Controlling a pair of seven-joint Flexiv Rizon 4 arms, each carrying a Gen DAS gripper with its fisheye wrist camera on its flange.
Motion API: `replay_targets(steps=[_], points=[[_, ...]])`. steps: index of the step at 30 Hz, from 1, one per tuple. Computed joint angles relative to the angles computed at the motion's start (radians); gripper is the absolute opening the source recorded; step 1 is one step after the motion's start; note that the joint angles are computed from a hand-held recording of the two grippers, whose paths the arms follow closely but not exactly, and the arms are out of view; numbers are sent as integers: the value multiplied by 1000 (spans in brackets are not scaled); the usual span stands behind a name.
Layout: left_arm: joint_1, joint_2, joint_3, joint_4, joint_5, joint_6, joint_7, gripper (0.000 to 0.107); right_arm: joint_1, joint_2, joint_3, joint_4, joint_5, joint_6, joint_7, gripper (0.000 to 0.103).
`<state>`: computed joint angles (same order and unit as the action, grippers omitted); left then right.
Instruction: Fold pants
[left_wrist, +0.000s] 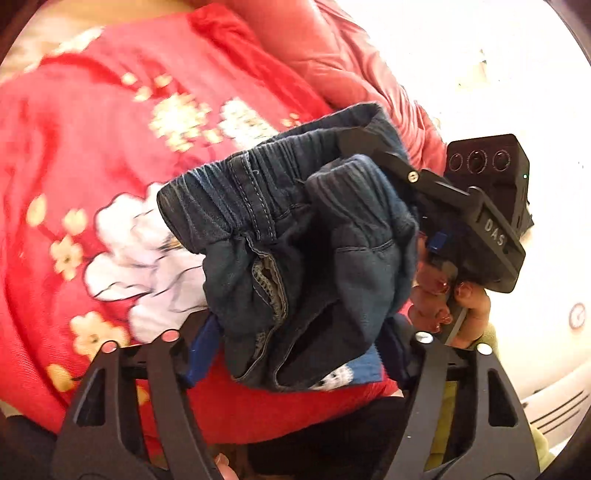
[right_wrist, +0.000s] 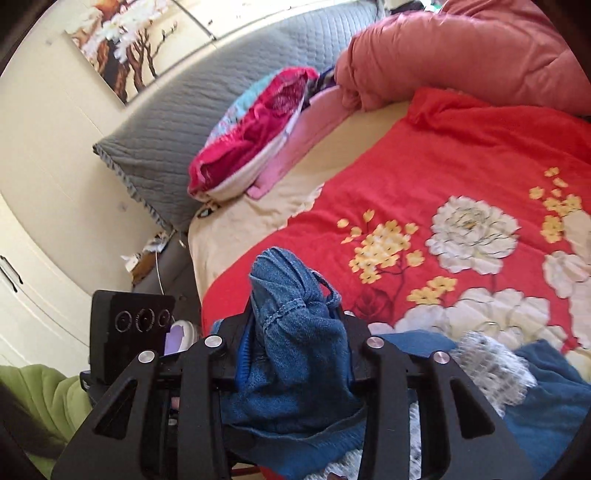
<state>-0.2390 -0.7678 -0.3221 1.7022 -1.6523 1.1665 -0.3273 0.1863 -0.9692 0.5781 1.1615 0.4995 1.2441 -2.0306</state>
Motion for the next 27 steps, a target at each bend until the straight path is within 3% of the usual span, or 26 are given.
replay_targets(steps=[7, 11, 15, 21, 23, 27], points=[[-86, 13, 4, -18, -11, 120, 49, 59, -109, 12, 99, 78, 73, 102, -123, 42], [-117, -16, 0, -58, 24, 176, 33, 59, -153, -5, 144, 85, 104, 127, -157, 49], [-129, -20, -24, -71, -12, 189, 89, 59, -181, 6, 160, 120, 116, 157, -164, 62], [-146, -30, -41, -67, -1, 117, 165, 59, -134, 89, 38, 247, 78, 281, -16, 72], [-131, -31, -41, -47, 93, 56, 118, 64, -152, 97, 43, 279, 77, 311, 15, 72], [-88, -17, -63, 1, 174, 3, 98, 64, -109, 144, -41, 360, 57, 387, 116, 76]])
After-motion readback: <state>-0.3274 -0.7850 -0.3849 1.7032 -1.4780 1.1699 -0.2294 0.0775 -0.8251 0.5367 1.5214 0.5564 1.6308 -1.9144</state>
